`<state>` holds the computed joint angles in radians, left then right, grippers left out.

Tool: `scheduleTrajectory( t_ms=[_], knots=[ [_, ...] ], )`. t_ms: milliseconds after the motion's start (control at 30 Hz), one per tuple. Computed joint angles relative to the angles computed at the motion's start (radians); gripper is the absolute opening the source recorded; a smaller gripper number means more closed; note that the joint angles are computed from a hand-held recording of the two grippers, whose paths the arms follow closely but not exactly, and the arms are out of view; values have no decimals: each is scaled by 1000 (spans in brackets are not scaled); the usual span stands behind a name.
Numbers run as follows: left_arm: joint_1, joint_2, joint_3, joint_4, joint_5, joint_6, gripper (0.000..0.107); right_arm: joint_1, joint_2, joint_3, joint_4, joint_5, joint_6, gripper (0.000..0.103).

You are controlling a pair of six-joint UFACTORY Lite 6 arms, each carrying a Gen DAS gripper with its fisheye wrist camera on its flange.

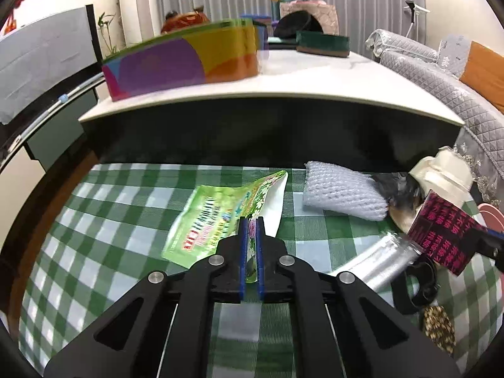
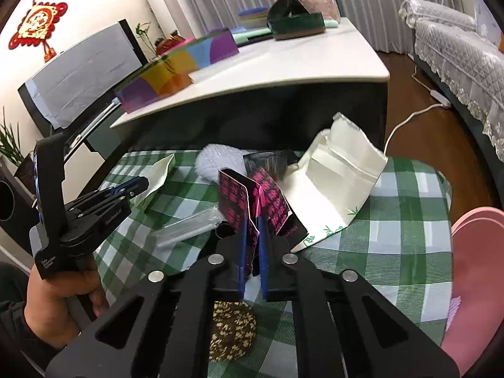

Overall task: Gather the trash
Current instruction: 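Grasp the green snack wrapper with the left tool while the right tool grasps the pink-black packet, then carry the green wrapper with the left tool while the right tool carries the pink-black packet over the pink basin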

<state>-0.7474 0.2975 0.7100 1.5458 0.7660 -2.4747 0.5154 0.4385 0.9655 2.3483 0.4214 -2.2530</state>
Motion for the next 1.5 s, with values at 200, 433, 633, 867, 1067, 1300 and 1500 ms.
scheduleTrajectory(
  t_ms=[200,433,633,867,1067,1300,1500],
  knots=[
    [-102,-183,-118,-73,61,11,2,3,-139,-114,82,7,-110,5],
    [-253,-335,-180,-163,149,10,1,17,-314,-253,218,-12,-268,5],
    [-408,-366,-156,-234,244,25,0,29,-474,-357,350,-50,-392,5],
    [-539,-347,-102,-272,312,15,0,27,-638,-463,474,-101,-512,6],
    [-598,-314,-62,-272,333,-12,0,-6,-749,-525,524,-144,-564,6],
    [-622,-269,-12,-250,341,-19,1,-54,-854,-585,582,-180,-633,6],
    [-627,-224,34,-227,334,-18,0,-114,-906,-610,514,-199,-583,6]
  ],
)
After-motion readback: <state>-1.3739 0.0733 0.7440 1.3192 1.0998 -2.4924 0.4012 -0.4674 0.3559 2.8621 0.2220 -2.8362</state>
